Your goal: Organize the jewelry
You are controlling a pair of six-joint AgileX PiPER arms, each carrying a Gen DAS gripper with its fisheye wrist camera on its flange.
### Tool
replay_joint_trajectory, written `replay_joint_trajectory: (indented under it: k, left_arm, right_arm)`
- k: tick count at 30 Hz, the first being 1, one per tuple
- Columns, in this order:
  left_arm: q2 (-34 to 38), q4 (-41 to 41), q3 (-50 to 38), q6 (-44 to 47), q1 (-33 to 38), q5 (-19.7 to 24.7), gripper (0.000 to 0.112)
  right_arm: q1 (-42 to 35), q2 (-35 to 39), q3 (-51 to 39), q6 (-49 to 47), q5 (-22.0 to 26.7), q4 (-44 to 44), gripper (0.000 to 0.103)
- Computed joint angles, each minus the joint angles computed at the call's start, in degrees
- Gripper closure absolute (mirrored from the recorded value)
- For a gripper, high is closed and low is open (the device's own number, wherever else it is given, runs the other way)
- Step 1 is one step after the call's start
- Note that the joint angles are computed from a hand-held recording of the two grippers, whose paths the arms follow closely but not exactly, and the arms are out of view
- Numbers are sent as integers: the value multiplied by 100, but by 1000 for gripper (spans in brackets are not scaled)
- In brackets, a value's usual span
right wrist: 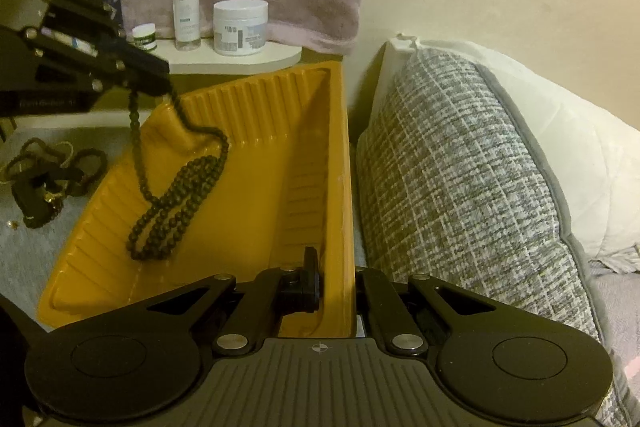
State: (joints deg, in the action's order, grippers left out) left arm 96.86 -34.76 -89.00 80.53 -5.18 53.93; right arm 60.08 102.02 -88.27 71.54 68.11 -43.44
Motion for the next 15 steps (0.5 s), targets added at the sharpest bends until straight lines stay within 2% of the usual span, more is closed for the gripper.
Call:
replay_joint_trajectory:
  k: [3, 8, 15]
  left_arm:
    - [98, -64, -89, -178, 85, 128, 102]
    - [157, -203, -244, -334, 414, 294, 94]
    - [-33, -513, -150, -563, 1456, 363, 86]
  right_arm:
    - [-79, -15, 2, -164, -38, 134, 101]
    - [-193, -31, -39, -351, -83, 326, 100]
    - [-221, -46, -86, -406, -60, 412, 100]
